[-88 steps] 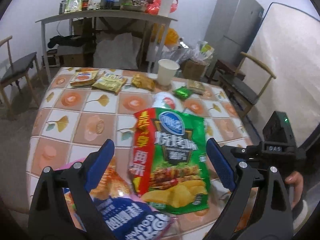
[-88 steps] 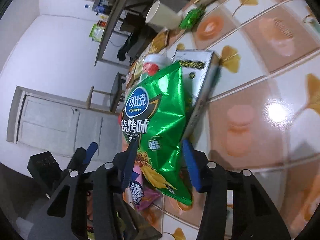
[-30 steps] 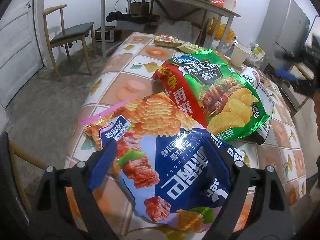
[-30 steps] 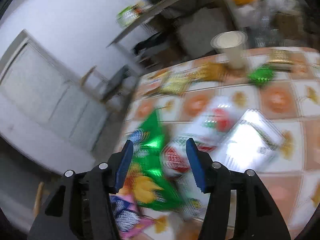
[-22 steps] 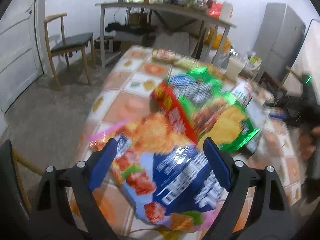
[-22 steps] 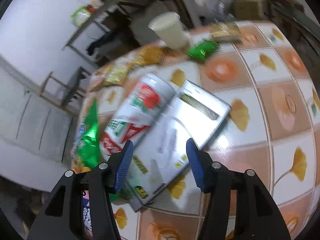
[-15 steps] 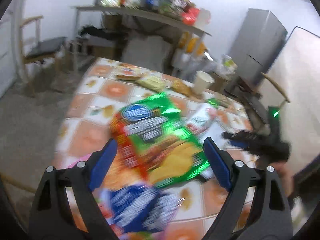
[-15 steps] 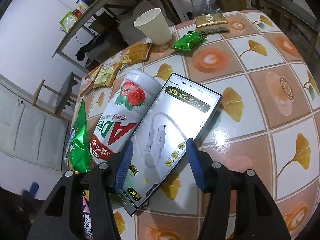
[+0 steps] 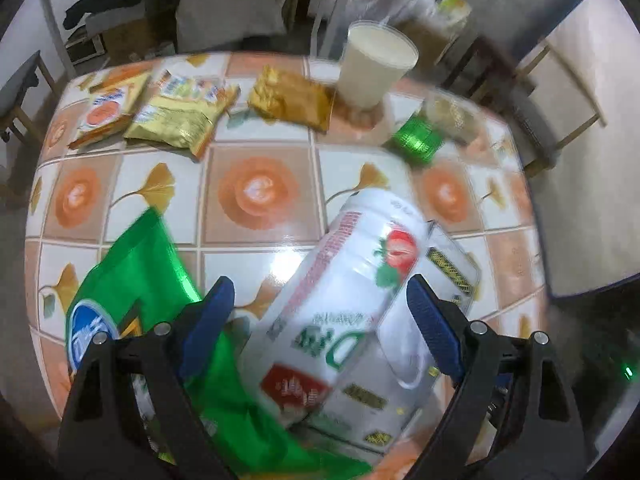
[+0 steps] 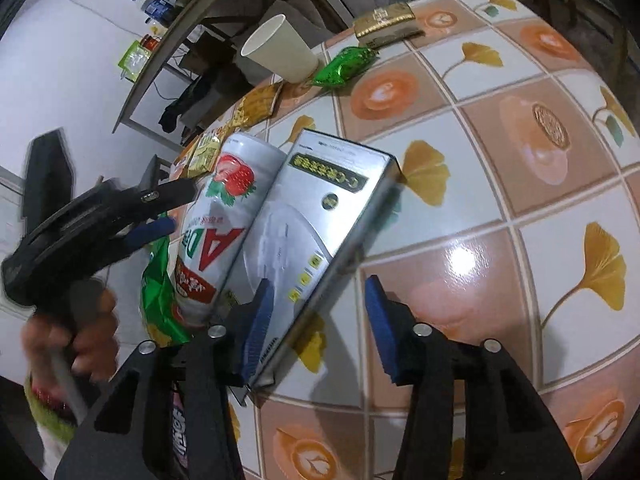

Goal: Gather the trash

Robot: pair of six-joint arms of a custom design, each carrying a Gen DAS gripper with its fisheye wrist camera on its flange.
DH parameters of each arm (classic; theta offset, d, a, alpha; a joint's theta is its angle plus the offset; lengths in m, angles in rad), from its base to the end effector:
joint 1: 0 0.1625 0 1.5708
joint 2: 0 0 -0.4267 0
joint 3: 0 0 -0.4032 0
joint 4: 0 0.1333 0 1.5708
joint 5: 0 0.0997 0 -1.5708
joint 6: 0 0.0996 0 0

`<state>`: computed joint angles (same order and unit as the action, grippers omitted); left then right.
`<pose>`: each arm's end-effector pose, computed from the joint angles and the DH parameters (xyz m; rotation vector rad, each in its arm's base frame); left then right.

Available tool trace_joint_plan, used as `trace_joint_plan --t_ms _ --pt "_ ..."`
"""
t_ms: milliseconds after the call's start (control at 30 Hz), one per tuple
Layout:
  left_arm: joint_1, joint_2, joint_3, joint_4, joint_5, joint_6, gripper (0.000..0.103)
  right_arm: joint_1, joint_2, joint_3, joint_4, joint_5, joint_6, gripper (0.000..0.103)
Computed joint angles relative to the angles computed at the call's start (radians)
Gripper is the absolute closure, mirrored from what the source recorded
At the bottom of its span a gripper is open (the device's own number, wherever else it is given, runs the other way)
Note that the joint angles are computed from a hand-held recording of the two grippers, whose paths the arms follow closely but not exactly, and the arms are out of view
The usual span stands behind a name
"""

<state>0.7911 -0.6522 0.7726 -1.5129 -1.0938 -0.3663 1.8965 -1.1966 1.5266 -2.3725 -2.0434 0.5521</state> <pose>-0.4505 -0.7103 0.2683 0.5985 2.5744 -0.1498 0.2966 -0.6033 0.3953 -0.4737 -2.7430 0.8889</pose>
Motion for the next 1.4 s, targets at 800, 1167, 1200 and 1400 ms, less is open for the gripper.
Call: trace_joint_plan --t_ms 800,1167,1200,1400 --pt "-0.061 0.003 0.127 0.013 -0.369 -0.026 0.019 -0.121 -0.26 0.187 -0.001 0.027 -0.02 0.094" --pt "-0.078 -0.264 0.512 -0.334 -0.391 -0.145 0.019 -0.042 -0.309 0.185 0.011 -0.064 -0.117 0.079" --pt "-0.08 -0.291 0.54 -0.357 -0.376 -0.165 0.019 -0.025 -0.291 0.168 0.021 -0.056 -0.145 0.069" --pt "-0.089 -0.407 0.647 -0.446 -0.311 -0.229 0.019 0.051 -0.136 0.041 0.15 -0.055 -0.28 0.055"
